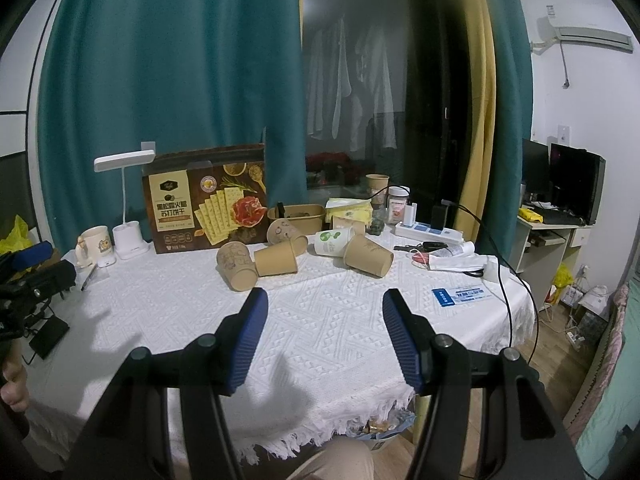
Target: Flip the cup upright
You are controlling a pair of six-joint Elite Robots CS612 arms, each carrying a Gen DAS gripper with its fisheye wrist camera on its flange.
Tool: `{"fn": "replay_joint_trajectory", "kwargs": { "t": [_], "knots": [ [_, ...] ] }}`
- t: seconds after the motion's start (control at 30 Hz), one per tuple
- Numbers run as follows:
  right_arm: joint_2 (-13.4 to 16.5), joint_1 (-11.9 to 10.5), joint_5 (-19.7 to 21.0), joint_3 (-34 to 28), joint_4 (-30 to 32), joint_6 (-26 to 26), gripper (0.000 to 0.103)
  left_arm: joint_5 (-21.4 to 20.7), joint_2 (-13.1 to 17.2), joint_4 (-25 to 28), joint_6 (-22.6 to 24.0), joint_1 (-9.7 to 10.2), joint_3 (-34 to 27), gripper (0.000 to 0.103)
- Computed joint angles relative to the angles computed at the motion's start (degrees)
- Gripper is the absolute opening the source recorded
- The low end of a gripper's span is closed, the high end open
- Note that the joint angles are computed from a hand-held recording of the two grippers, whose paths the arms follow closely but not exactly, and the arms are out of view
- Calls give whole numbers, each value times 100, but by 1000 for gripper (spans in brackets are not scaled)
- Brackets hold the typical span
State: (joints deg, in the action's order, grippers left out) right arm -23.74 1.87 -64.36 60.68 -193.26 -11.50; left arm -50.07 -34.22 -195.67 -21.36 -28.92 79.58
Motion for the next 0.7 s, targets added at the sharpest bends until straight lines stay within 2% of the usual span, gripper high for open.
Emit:
{"fn": "replay_joint_trajectory", "kwargs": {
  "t": [0.7],
  "knots": [
    [2, -8, 3, -4, -10, 14, 57, 30, 12, -9, 82, -22, -99, 103]
  ]
}}
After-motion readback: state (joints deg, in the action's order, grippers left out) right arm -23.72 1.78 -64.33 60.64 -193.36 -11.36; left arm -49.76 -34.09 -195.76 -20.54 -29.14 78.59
